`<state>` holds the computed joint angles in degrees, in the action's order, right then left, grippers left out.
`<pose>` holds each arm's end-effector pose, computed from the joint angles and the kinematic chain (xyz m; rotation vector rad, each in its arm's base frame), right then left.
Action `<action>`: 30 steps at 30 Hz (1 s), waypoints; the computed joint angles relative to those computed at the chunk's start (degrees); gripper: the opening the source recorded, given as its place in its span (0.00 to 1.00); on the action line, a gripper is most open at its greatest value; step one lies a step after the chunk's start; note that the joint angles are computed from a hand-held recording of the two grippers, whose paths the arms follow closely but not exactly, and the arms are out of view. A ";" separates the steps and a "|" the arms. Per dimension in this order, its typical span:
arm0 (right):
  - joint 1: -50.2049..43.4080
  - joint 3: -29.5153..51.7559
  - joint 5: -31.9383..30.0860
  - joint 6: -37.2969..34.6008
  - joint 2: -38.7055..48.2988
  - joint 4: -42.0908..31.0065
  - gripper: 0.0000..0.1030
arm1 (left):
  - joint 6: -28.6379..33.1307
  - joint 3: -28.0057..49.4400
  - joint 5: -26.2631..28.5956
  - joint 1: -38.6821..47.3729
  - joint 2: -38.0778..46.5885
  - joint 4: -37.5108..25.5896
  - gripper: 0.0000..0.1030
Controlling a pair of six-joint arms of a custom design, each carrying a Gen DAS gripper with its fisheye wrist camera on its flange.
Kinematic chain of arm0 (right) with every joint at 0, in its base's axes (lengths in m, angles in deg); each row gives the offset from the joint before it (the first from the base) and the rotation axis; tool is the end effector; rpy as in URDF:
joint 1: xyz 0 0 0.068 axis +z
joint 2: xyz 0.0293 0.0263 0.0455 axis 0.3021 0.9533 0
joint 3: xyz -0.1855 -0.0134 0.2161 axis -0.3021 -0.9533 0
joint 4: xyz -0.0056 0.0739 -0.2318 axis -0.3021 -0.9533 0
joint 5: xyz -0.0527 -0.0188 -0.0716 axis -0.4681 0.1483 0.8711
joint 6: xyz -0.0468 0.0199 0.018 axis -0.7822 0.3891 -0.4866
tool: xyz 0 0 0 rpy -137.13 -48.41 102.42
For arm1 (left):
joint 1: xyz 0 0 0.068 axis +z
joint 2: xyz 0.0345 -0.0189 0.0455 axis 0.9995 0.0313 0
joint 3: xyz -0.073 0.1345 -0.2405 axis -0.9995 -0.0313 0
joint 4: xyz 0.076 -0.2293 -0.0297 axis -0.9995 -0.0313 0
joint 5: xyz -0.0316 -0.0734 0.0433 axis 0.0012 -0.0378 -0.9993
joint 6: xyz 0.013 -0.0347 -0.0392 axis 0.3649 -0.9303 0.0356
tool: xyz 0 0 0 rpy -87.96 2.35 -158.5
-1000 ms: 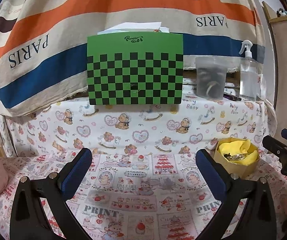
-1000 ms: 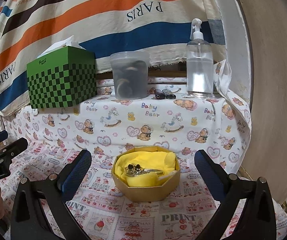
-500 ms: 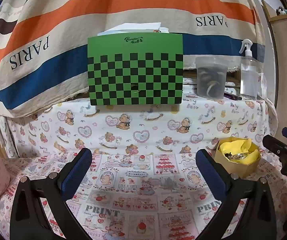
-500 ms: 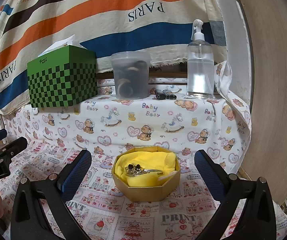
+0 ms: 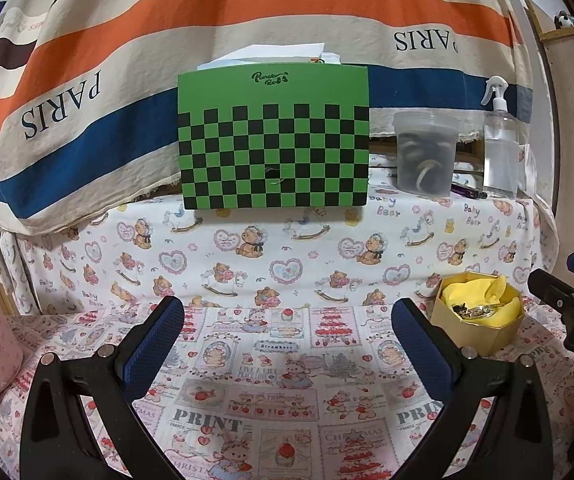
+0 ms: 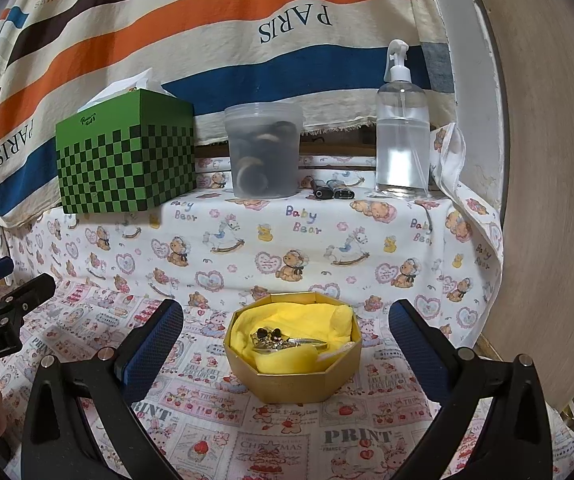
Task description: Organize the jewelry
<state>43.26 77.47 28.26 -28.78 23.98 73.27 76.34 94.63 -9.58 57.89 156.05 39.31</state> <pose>0.2018 0.0832 0.1776 -0.0946 1.9566 0.0147 0.2080 -0.1015 0.1354 -0.0156 1.8731 -0.0016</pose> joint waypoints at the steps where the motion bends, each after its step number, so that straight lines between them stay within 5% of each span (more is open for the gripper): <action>1: 0.00 0.00 0.00 0.00 0.00 0.00 1.00 | 0.08 0.04 0.21 0.16 0.15 0.19 1.00; 30: -0.95 -0.33 -1.07 -0.32 0.11 0.44 1.00 | -0.65 0.20 0.04 0.74 0.04 -0.44 1.00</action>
